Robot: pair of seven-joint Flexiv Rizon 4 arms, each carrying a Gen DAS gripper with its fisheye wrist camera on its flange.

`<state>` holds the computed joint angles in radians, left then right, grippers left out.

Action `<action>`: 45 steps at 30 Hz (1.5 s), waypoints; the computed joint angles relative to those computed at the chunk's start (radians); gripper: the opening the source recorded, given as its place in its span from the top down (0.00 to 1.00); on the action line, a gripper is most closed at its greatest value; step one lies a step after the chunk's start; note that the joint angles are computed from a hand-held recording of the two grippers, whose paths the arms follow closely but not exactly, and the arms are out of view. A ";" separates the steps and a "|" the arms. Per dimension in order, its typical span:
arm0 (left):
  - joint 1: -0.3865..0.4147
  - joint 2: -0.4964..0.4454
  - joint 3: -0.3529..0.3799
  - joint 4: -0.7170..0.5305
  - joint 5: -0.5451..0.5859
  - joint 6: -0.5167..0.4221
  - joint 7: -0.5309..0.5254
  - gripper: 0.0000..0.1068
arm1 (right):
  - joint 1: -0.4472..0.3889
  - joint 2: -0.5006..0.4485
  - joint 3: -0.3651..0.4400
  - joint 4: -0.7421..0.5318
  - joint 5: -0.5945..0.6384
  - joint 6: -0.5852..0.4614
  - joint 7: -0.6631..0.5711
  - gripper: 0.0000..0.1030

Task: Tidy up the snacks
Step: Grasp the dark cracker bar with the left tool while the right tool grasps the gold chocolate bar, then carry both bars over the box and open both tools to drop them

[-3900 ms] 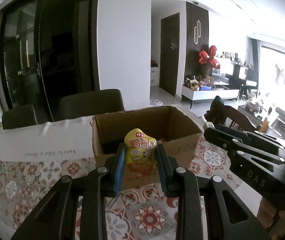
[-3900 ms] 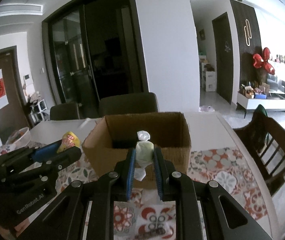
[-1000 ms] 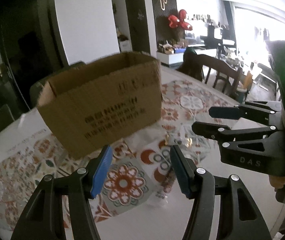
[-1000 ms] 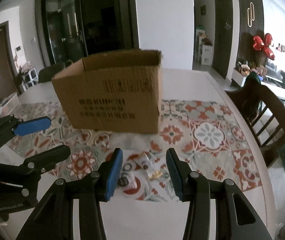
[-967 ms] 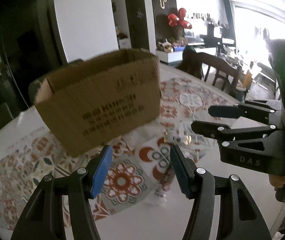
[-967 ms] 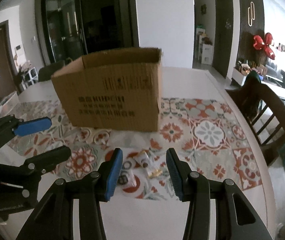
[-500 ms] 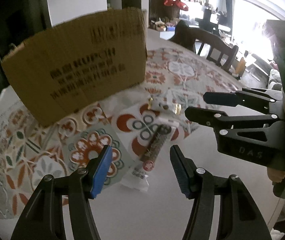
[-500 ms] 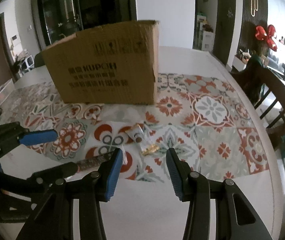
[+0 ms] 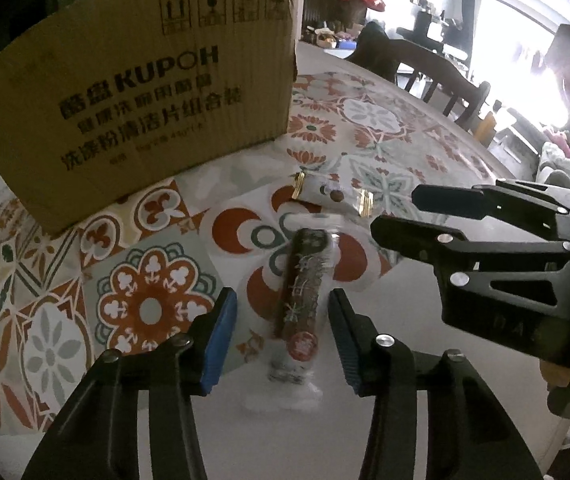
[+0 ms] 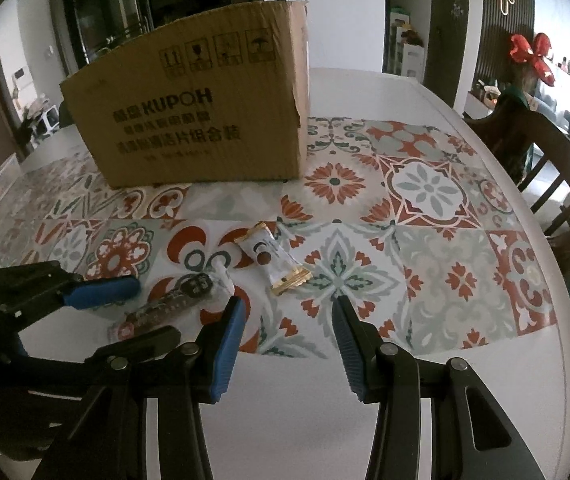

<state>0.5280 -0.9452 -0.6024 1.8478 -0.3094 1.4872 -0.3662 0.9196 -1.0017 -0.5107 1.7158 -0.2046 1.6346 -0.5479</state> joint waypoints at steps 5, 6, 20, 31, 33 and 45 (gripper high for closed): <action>-0.002 -0.008 -0.008 -0.017 -0.021 -0.022 -0.014 0.77 | -0.015 -0.007 0.008 -0.022 -0.006 -0.004 -0.004 0.55; -0.001 -0.008 -0.010 -0.022 -0.029 -0.035 -0.018 0.77 | -0.020 -0.008 0.011 -0.027 -0.007 -0.005 -0.004 0.55; -0.017 -0.007 -0.014 -0.056 -0.117 -0.027 -0.054 0.79 | -0.126 -0.043 0.097 -0.158 -0.105 -0.096 -0.007 0.56; -0.006 -0.018 -0.038 -0.069 -0.092 -0.004 -0.076 0.79 | -0.150 -0.056 0.111 -0.194 -0.186 -0.123 0.026 0.73; -0.003 -0.021 -0.042 -0.069 -0.084 0.005 -0.080 0.79 | -0.145 -0.057 0.102 -0.190 -0.192 -0.120 0.033 0.77; 0.090 -0.018 -0.124 -0.017 -0.015 0.047 -0.111 0.79 | -0.022 -0.030 -0.030 -0.097 -0.150 -0.037 0.101 0.80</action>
